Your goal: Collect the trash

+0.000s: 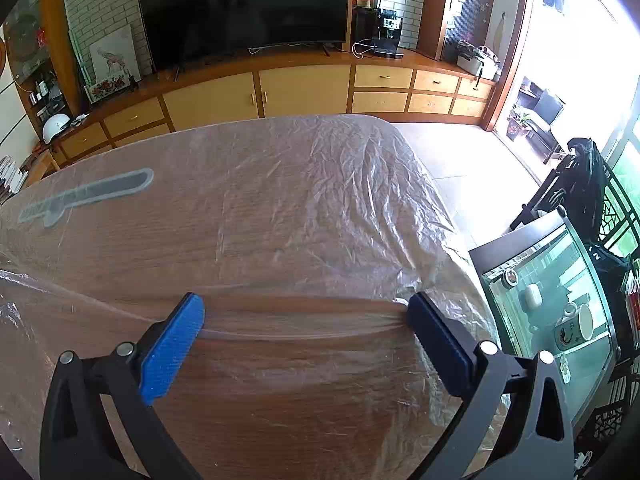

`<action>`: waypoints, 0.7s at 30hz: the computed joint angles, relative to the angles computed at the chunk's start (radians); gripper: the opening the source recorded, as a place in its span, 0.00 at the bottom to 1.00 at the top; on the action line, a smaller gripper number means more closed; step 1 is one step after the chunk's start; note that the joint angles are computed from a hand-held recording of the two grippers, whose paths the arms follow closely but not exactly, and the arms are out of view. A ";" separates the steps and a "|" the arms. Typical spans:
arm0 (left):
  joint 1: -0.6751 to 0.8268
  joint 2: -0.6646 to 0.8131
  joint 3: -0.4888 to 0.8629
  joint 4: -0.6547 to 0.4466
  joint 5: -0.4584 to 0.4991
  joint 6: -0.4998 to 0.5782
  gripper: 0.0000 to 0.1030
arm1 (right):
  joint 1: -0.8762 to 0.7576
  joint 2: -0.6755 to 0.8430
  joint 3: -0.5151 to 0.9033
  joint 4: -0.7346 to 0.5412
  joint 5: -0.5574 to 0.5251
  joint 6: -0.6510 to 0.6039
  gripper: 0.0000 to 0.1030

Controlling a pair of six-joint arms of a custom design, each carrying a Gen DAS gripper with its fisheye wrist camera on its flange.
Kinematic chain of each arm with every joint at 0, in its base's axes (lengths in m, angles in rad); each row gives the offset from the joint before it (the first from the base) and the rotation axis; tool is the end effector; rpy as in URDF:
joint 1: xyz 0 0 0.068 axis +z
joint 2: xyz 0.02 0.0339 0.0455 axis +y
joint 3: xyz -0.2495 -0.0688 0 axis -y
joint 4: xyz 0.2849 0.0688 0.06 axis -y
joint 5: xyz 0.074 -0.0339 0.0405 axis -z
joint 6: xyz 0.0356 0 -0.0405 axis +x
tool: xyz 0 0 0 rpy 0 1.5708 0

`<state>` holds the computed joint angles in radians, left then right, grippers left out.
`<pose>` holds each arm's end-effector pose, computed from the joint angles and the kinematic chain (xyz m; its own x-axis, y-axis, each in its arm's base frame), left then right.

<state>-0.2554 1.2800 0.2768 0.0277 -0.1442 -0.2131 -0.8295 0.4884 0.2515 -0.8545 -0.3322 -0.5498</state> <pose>0.2078 -0.0490 0.0541 -0.8194 -0.0024 -0.5732 -0.0013 1.0000 -0.0023 0.1033 -0.0957 0.1265 -0.8221 0.1665 -0.5445 0.1949 0.9808 0.0057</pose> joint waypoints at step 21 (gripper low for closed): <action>0.000 -0.006 0.003 -0.009 -0.001 0.000 0.99 | 0.000 0.000 0.000 -0.001 0.000 0.000 0.97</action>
